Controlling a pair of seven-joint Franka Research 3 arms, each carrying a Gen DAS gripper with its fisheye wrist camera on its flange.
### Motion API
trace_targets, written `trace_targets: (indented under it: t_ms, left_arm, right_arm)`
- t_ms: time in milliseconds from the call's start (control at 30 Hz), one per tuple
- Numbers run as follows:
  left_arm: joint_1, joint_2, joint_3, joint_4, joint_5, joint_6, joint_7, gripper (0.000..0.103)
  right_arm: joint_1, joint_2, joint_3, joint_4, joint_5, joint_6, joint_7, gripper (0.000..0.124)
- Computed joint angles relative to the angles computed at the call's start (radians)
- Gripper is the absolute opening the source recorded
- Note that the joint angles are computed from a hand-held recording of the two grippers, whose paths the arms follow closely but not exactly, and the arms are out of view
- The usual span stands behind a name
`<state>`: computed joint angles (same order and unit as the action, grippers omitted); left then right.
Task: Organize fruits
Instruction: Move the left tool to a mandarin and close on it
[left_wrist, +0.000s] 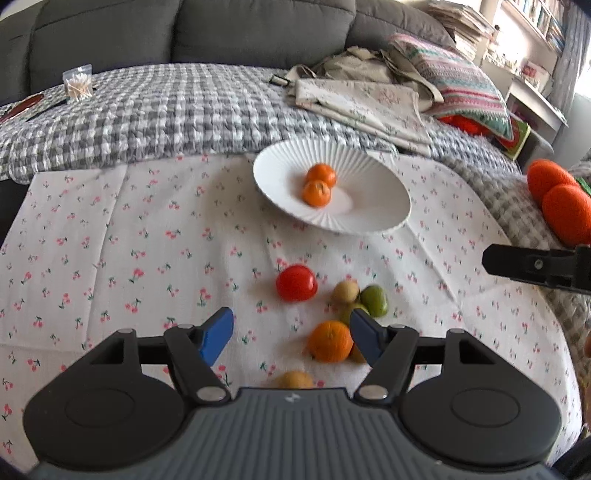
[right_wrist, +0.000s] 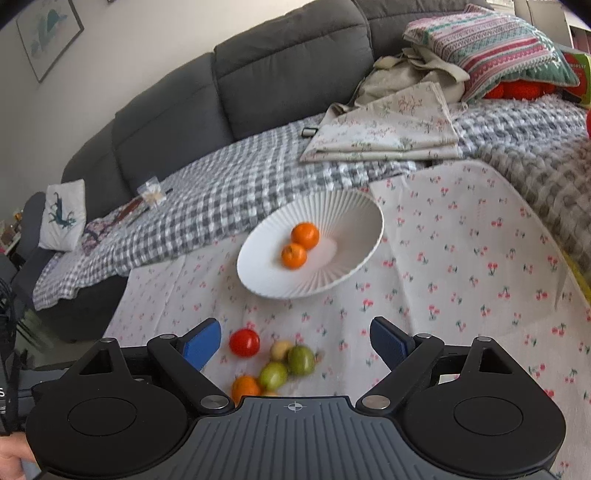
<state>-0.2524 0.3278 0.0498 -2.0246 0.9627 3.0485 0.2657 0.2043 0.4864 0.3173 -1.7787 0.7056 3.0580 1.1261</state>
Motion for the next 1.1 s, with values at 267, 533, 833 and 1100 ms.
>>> trace_targets:
  t_ms: [267, 533, 833, 1100]
  left_arm:
    - [0.021, 0.057, -0.052, 0.017, -0.097, 0.021, 0.187, 0.068]
    - [-0.06, 0.137, 0.015, 0.085, -0.135, 0.023, 0.299, 0.057]
    - [-0.128, 0.158, 0.097, 0.088, -0.147, 0.11, 0.343, 0.037]
    - [-0.108, 0.16, 0.078, 0.079, -0.229, 0.099, 0.41, 0.036]
  right_arm:
    - [0.013, -0.02, -0.02, -0.04, 0.002, -0.037, 0.036, 0.09]
    - [0.077, -0.011, -0.094, -0.037, -0.081, -0.054, 0.126, 0.09]
    - [0.087, 0.006, -0.11, -0.023, -0.144, -0.065, 0.179, 0.09]
    - [0.075, 0.01, -0.095, -0.02, -0.158, -0.063, 0.188, 0.09]
